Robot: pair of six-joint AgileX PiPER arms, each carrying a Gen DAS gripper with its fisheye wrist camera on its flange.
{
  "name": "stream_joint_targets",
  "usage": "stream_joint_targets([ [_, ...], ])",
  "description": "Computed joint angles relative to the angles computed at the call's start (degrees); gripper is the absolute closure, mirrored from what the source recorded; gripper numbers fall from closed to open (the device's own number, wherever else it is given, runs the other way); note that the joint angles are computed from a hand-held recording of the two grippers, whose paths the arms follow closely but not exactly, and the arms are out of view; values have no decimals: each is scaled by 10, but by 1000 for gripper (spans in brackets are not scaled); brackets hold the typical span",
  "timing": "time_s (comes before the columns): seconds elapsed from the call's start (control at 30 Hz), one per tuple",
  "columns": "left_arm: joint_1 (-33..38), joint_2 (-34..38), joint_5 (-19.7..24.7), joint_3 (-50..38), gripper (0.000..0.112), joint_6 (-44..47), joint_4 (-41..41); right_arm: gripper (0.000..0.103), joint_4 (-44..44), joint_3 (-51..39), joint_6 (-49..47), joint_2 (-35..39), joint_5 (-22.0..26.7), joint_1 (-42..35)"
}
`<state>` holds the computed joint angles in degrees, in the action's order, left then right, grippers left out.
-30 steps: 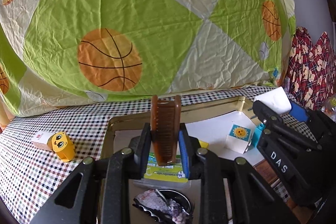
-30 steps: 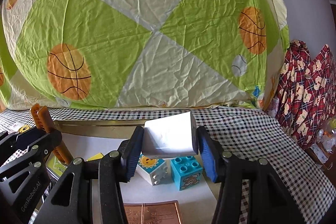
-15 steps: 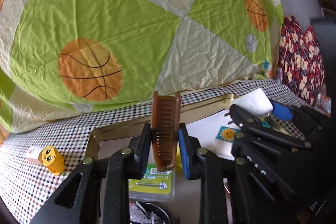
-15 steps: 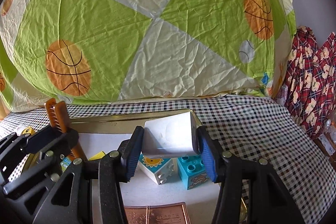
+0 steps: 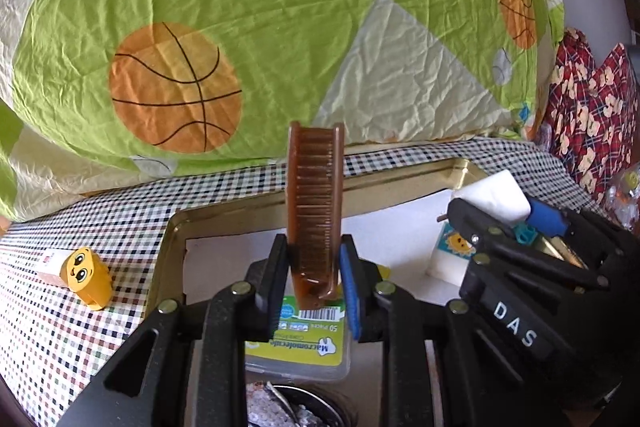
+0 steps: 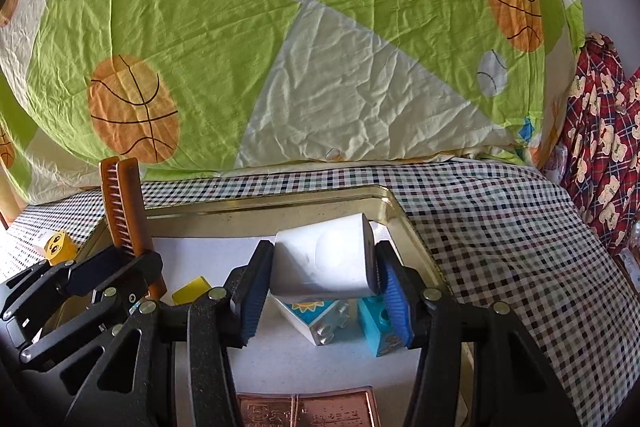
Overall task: Organize rigid objects
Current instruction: 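Lower and release the comb into the tin while the right tool releases the charger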
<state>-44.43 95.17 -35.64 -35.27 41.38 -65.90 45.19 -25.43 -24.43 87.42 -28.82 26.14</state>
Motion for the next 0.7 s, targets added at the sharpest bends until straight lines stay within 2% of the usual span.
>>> stream_joint_targets([
  [0.13, 2, -2, 3, 1, 88, 4, -5, 49, 6, -2, -8, 2, 0, 4],
  [0.27, 7, -5, 8, -5, 89, 37, -49, 49, 10, -6, -15, 4, 5, 5],
  [0.47, 5, 3, 2, -12, 88, 57, -73, 48, -48, -10, 23, 7, 29, -8],
  [0.53, 9, 0, 11, -14, 87, 65, -81, 41, -45, -7, 23, 6, 22, -3],
  [0.6, 11, 0, 19, -16, 82, 70, -87, 40, -28, -1, 19, 2, 7, 3],
  [0.67, 15, -4, 28, -17, 64, 76, -97, 40, -44, 15, 55, -9, -9, -4],
  [0.7, 17, -8, 36, -17, 56, 82, -104, 32, -66, 23, 85, -13, -15, -12],
])
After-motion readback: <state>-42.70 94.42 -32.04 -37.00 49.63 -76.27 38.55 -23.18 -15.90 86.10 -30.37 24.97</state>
